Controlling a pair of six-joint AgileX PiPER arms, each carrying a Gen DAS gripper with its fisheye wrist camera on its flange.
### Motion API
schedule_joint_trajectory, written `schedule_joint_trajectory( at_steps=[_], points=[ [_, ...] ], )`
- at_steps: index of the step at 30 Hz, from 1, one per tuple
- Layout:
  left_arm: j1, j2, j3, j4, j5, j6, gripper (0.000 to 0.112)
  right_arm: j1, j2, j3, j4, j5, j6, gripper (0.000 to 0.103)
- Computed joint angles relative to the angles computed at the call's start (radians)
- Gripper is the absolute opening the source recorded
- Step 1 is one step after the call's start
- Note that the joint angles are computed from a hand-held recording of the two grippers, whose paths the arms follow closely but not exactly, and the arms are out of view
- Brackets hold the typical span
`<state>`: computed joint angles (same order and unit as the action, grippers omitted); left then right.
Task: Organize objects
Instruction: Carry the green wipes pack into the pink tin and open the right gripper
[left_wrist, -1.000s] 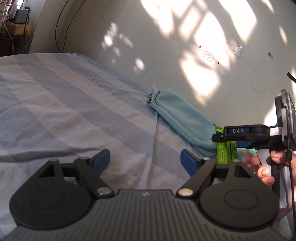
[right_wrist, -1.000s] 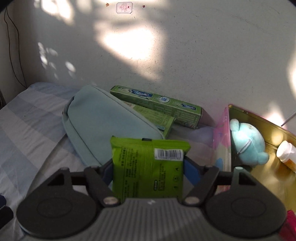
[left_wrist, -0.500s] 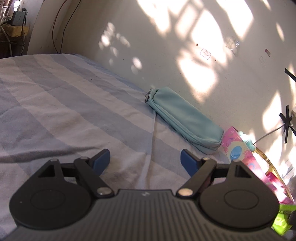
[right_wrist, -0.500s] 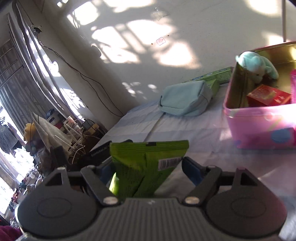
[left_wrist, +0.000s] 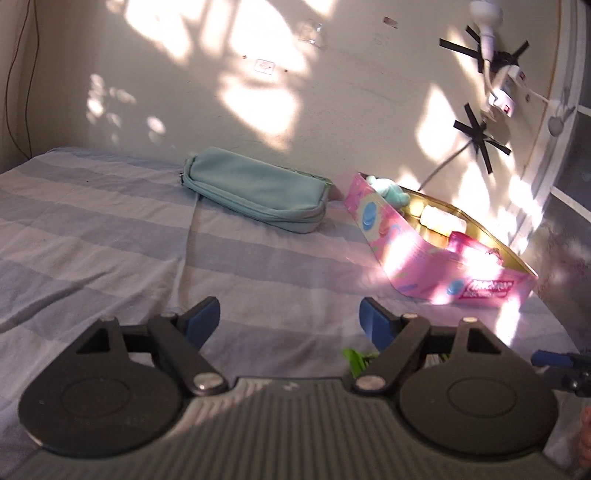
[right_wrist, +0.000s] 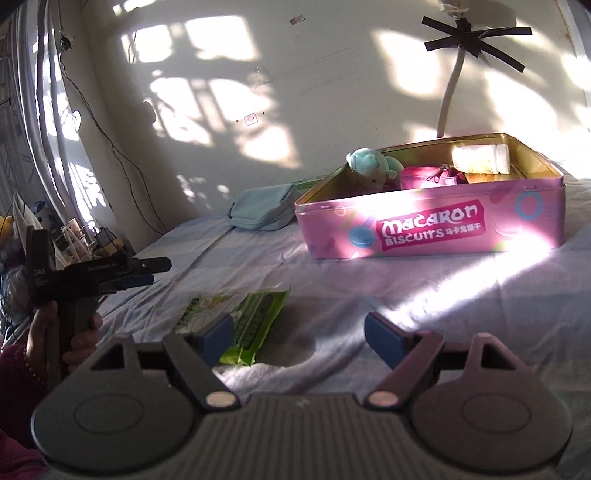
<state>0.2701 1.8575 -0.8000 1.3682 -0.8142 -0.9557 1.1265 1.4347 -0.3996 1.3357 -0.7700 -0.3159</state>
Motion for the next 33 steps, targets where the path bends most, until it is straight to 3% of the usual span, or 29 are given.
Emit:
schedule_joint_trajectory(
  at_steps=[6,9,11,12,13,15,18,23,28,33],
  points=[
    [-0.017,-0.009,-0.012,0.268,0.013,-0.233,0.071,-0.108,0.178,-0.164,-0.136,0.156,-0.099,0.080],
    [-0.044,0.043,-0.054,0.355,0.002,-0.341,0.062,-0.138,0.239,-0.220,-0.154,0.221,-0.158,0.080],
    [-0.057,0.057,-0.044,0.334,-0.012,-0.312,0.052,-0.148,0.273,-0.248,-0.153,0.243,-0.179,0.077],
    [-0.065,0.069,-0.050,0.351,-0.042,-0.317,0.042,-0.136,0.286,-0.250,-0.167,0.222,-0.175,0.066],
    [-0.072,0.072,-0.059,0.370,-0.059,-0.352,0.041,-0.135,0.291,-0.255,-0.190,0.228,-0.175,0.062],
    [-0.104,0.032,-0.033,0.325,-0.020,-0.311,0.039,-0.109,0.300,-0.274,-0.145,0.194,-0.238,0.054],
    [-0.123,-0.027,-0.022,0.266,-0.037,-0.253,0.039,-0.026,0.314,-0.307,-0.005,0.041,-0.400,0.053],
    [-0.206,-0.056,-0.121,0.207,-0.076,-0.303,0.039,-0.030,0.252,-0.270,-0.034,-0.138,-0.396,0.053],
    [-0.383,-0.018,-0.229,0.063,0.030,-0.236,0.039,-0.163,0.215,-0.279,-0.052,-0.164,-0.465,0.053],
    [-0.514,0.096,-0.402,0.036,0.156,-0.289,0.039,-0.371,0.217,-0.273,-0.176,-0.061,-0.407,0.053]
  ],
)
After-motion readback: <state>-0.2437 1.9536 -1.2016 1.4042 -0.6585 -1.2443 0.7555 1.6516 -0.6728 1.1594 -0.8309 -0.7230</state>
